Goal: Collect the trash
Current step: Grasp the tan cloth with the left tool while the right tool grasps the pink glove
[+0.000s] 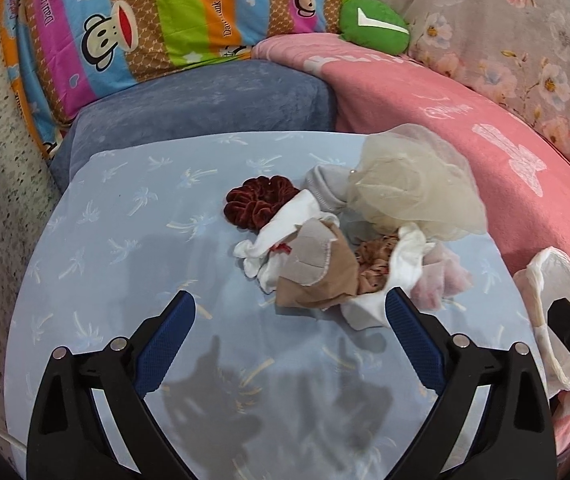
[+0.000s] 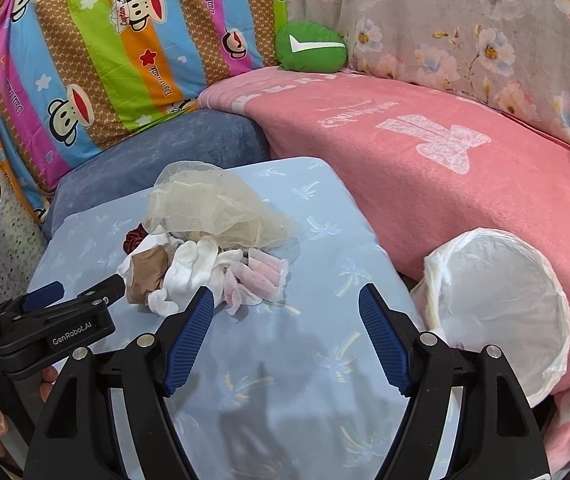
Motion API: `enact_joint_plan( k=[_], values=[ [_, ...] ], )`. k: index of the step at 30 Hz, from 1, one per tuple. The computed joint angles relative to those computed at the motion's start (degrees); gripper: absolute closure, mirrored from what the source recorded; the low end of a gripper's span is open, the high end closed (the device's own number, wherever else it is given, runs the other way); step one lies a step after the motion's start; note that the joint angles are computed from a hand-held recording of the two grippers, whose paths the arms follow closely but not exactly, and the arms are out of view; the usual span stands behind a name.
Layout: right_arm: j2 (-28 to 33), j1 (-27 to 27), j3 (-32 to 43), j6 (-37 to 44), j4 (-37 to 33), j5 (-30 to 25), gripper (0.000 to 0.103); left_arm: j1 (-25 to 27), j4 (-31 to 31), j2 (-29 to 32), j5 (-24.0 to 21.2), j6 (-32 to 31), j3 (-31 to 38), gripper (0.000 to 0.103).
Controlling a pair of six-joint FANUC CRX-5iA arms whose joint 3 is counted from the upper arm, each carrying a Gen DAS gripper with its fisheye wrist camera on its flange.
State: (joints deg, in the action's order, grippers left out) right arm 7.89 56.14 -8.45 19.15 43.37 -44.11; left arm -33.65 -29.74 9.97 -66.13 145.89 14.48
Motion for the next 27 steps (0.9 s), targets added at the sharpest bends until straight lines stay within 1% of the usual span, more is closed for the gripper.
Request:
enact_joint_plan(
  k=[4,7,10,15,17,18,19,20,21,22,23,24,25,27],
  values=[
    [2.6,-1.2,2.3,0.9,-1.8,1.0,0.031,0.9,0.9,0.3,0.9,-0.6,-0.4,0.012],
    [4.6,-2.3,4.4,2.4,-4.6,1.7,0.031,1.6,1.7,0.6,1.7,-1.2,-0.4,0.012],
    [6.5,-3.0,6.2,3.6,-6.3,1.9,0.031,2.8,3.1,0.8,3.2,-1.8,-0.8,0.014],
    [9.7,-3.9,9.4,6.2,-8.8,1.9,0.031,5.0,6.5,1.6,5.8,-3.8,-1.4,0.029],
    [10.7,-4.2,10.4,7.3,-10.0,2.0,0.032,6.1,9.1,1.9,7.5,-5.5,-2.1,0.038],
    [11.3,-4.3,11.1,7.9,-10.8,1.9,0.032,6.5,10.1,1.9,8.2,-6.0,-2.6,0.040],
    [11.8,-4.4,11.6,8.5,-11.5,1.8,0.033,7.0,11.5,1.9,9.3,-7.0,-3.1,0.048],
    [12.2,-4.5,12.1,9.2,-12.3,1.7,0.036,7.4,12.8,1.8,10.2,-7.9,-3.7,0.057],
    [12.5,-4.6,12.5,10.0,-13.2,1.7,0.040,7.7,13.8,1.8,11.0,-8.6,-4.2,0.063],
    [13.0,-4.6,13.1,11.2,-14.5,1.7,0.043,8.0,15.0,1.6,11.8,-9.3,-4.8,0.073],
    [13.2,-4.7,13.4,12.0,-15.5,1.7,0.049,8.3,15.8,1.4,12.4,-9.8,-5.4,0.078],
    [13.5,-4.8,14.0,13.4,-17.3,1.7,0.059,8.4,16.4,1.1,13.0,-10.2,-6.0,0.081],
    [13.8,-4.9,14.6,14.8,-18.9,1.5,0.064,8.3,16.3,0.9,13.2,-10.2,-6.3,0.085],
    [14.1,-4.9,15.1,15.9,-20.7,1.3,0.084,8.0,15.9,0.7,13.2,-9.9,-6.2,0.088]
  ],
)
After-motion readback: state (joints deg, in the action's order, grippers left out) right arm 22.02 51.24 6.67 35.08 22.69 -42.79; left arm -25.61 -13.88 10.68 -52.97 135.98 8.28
